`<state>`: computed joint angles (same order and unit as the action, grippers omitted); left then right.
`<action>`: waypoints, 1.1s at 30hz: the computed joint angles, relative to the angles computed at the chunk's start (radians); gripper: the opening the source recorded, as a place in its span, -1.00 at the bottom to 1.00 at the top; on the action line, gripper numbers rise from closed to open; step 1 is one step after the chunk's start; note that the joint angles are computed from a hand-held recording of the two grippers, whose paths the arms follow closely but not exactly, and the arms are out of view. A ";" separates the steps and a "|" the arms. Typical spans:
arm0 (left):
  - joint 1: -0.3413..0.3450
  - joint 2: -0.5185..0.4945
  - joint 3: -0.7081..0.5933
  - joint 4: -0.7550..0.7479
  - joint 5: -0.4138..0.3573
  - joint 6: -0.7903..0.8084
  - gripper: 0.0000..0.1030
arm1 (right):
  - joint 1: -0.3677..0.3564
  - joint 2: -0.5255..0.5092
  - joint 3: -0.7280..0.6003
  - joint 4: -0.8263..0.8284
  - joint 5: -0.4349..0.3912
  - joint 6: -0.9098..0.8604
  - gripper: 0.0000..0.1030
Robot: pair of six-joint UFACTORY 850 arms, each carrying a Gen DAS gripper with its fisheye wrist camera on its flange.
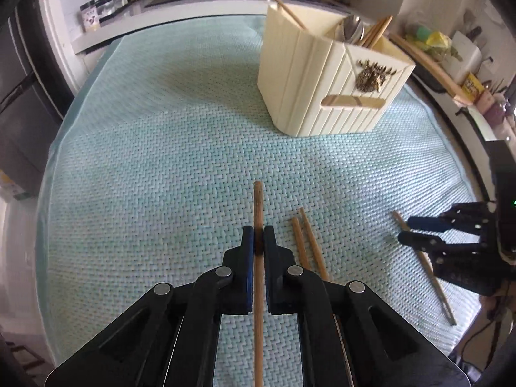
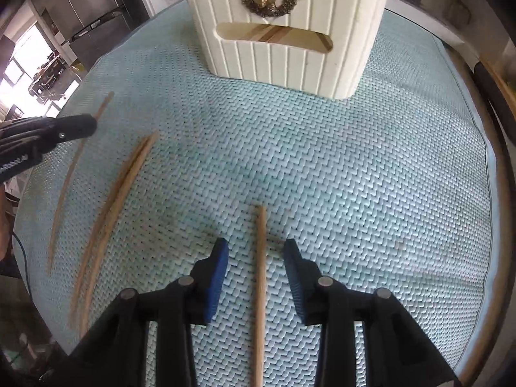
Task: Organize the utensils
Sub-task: 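Grasp a wooden chopstick with the right tool while the left tool grasps another chopstick, then carry both chopsticks over the cream holder and open both tools to drop them in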
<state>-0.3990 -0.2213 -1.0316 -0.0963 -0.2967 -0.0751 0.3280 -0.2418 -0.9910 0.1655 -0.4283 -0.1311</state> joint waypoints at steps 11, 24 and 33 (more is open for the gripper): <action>0.037 0.247 0.108 -0.214 0.080 0.186 -0.93 | -0.047 0.307 0.159 0.342 0.140 -0.290 -0.88; 0.007 0.352 0.115 -0.116 0.107 0.052 -0.93 | -0.030 0.584 0.278 0.774 0.294 -0.710 -0.89; -0.008 0.335 0.056 -0.124 0.107 0.035 -0.93 | -0.015 0.571 0.220 1.001 0.364 -0.949 -0.89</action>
